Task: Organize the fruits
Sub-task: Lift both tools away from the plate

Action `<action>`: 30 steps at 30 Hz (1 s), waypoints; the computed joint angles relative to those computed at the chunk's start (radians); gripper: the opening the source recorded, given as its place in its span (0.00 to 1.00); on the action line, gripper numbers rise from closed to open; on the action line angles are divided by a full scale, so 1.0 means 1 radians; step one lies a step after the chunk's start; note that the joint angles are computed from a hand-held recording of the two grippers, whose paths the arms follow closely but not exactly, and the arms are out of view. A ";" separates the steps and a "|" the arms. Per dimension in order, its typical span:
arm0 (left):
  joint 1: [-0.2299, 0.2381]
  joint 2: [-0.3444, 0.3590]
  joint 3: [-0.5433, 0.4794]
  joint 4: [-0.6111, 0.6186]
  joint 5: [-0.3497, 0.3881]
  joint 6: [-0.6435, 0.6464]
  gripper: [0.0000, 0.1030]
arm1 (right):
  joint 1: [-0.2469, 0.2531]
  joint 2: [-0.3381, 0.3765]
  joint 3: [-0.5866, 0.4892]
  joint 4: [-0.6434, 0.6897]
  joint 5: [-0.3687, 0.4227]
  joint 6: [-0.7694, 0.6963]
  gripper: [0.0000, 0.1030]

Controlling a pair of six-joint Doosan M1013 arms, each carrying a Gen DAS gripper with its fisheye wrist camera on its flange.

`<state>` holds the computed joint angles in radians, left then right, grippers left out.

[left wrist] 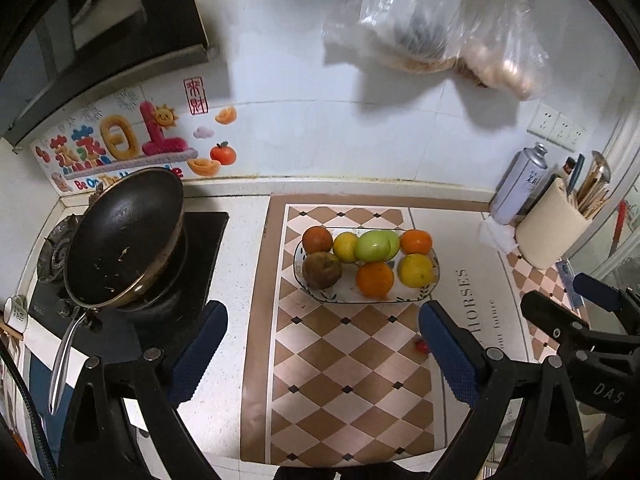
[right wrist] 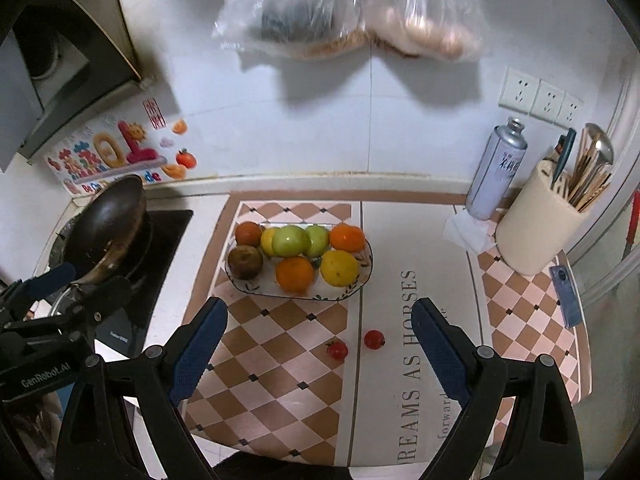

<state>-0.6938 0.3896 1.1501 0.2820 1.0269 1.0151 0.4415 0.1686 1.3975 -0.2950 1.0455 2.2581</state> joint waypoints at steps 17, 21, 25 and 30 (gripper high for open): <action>-0.030 -0.063 0.045 0.070 -0.028 -0.045 0.95 | 0.030 -0.055 0.016 -0.058 -0.001 0.057 0.96; -0.030 -0.063 0.043 0.066 -0.025 -0.042 0.95 | 0.025 -0.055 0.017 -0.050 -0.007 0.055 0.96; -0.029 -0.056 0.034 0.060 -0.014 -0.036 0.95 | 0.016 -0.051 0.018 -0.031 -0.016 0.055 0.96; -0.024 -0.034 0.015 0.055 0.003 -0.036 0.95 | -0.006 -0.041 0.027 -0.001 -0.029 0.060 0.96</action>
